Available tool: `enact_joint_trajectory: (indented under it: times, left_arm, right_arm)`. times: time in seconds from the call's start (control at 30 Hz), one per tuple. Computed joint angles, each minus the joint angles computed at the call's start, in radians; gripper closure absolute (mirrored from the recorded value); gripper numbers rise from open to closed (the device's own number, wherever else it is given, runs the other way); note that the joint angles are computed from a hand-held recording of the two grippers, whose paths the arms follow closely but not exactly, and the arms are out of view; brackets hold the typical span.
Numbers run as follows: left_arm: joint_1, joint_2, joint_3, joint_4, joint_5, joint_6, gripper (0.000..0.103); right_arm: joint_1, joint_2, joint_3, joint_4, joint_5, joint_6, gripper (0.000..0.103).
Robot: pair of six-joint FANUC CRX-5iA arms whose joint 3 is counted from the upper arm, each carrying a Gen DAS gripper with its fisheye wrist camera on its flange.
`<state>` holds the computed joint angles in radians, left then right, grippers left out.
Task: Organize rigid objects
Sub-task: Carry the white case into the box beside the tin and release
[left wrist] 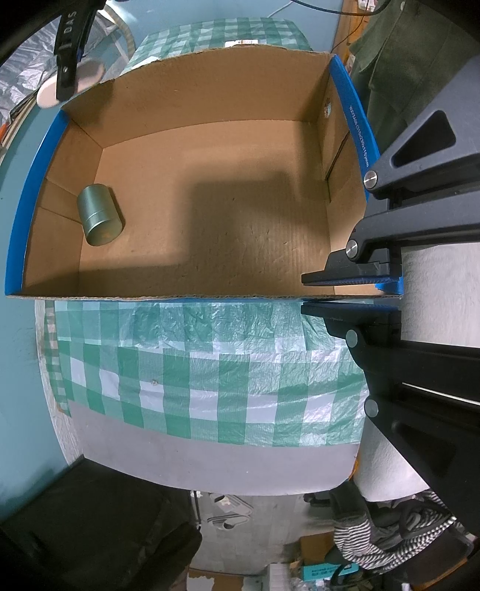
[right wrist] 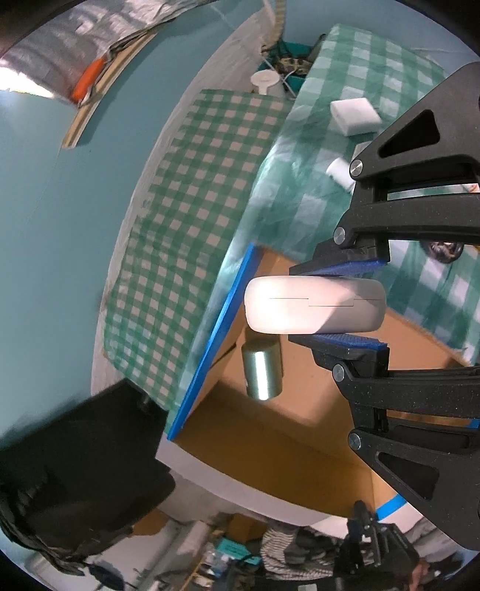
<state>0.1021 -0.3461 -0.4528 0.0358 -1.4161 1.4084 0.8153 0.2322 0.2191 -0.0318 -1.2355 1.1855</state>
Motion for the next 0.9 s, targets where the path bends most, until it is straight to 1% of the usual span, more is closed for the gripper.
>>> enact_joint_trajectory:
  times: [0.23,0.43,0.73,0.9]
  left_arm:
    - [0.001,0.0,-0.002,0.0,0.001,0.0,0.095]
    - [0.001,0.0,-0.005,0.001,0.004,0.001,0.095]
    - [-0.001,0.002,-0.007,0.003,0.008,0.0,0.095]
    - [-0.001,0.002,-0.006,0.001,0.006,-0.003,0.095]
  right_arm:
    - [0.01,0.048,0.034,-0.021,-0.028,0.015,0.077]
    - [0.009,0.071,0.038,-0.032,-0.044,0.014,0.077]
    - [0.004,0.063,0.022,-0.02,-0.038,-0.014,0.077]
    - [-0.005,0.055,0.024,-0.031,-0.036,-0.022,0.071]
